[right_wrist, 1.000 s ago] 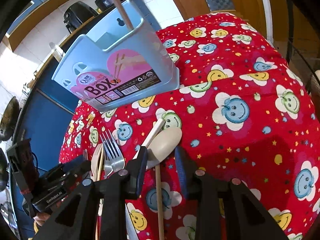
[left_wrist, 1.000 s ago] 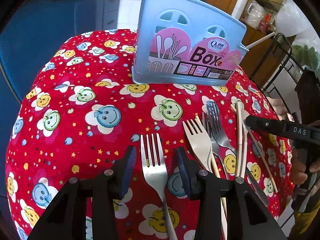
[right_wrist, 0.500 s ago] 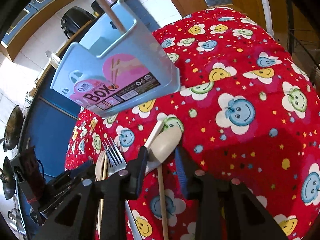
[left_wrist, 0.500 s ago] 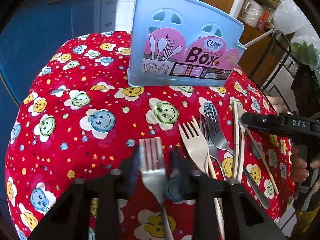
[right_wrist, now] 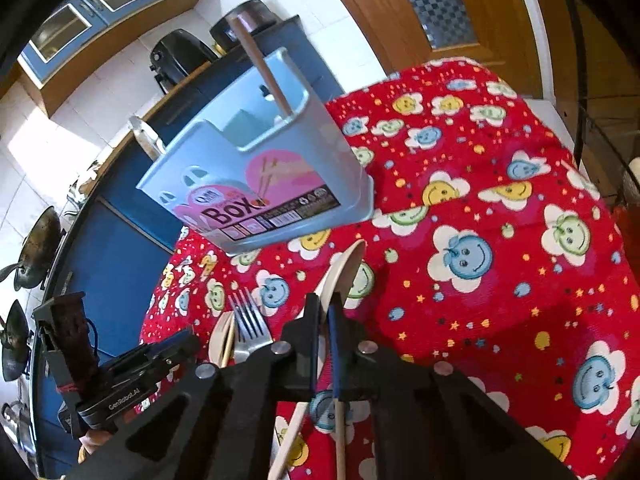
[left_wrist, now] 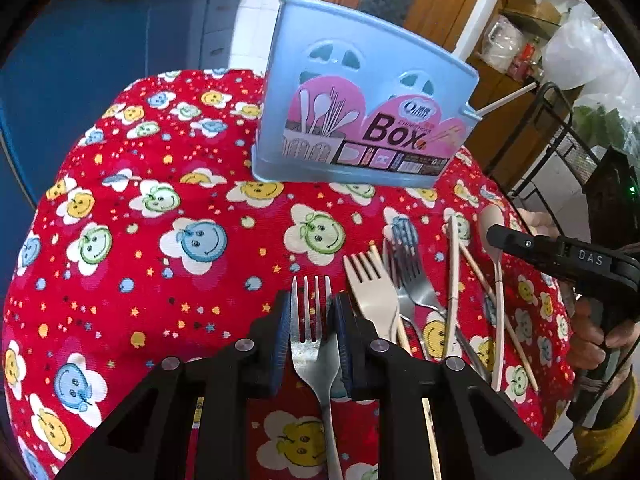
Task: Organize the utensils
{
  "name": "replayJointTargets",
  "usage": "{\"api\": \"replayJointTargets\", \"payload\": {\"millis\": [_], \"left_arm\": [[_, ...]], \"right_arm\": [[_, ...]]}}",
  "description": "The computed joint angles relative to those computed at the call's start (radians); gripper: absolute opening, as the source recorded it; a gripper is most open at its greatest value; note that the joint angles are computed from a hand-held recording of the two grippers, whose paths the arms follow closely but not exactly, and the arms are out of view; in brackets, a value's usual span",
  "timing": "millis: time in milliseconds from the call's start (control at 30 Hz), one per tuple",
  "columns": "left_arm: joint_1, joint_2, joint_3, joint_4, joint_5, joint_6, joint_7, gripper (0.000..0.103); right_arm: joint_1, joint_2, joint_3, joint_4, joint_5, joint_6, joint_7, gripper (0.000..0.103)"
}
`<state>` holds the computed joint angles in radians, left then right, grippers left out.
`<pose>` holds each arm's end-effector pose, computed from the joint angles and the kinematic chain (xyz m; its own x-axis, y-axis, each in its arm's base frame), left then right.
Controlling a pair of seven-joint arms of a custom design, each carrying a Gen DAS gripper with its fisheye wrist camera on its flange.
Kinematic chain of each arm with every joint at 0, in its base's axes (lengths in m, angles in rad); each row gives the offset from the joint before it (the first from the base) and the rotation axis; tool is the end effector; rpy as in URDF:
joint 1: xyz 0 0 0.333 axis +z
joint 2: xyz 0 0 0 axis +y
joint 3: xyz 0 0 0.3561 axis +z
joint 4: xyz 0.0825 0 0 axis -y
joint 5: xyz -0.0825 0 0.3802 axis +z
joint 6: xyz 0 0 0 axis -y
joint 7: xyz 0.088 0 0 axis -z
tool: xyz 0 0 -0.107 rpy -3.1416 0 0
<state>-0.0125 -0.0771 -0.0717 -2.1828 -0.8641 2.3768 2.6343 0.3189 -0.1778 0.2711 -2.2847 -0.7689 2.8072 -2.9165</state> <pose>0.5367 -0.0542 0.4951 -0.6059 -0.7484 0.2698 -0.7162 0.3656 -0.5944 0.4078 0.3221 0.5330 -0.3006 -0.8052 -0.5112 -0.6292 0.5702 -0.5281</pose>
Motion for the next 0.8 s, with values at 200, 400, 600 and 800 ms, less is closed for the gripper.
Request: {"api": "replayJointTargets", "payload": {"millis": [200,400,600,800], "left_arm": [[0.005,0.012,0.001,0.016,0.03,-0.055,-0.022,0.022],[0.01,0.015,-0.003,0.019,0.045,-0.083,-0.029,0.023],[0.028,0.021,0.009,0.039,0.052,-0.169,-0.003,0.033],[0.05,0.022,0.022,0.047,0.046,-0.25,0.036,0.034]], "right_arm": [[0.001,-0.012,0.01,0.002,-0.02,-0.009,0.009,0.006],[0.003,-0.019,0.015,-0.003,-0.021,-0.001,0.004,0.006],[-0.005,-0.026,0.025,-0.005,-0.039,0.01,0.011,0.006],[-0.004,-0.026,0.031,0.001,-0.048,0.006,0.001,0.006]]}}
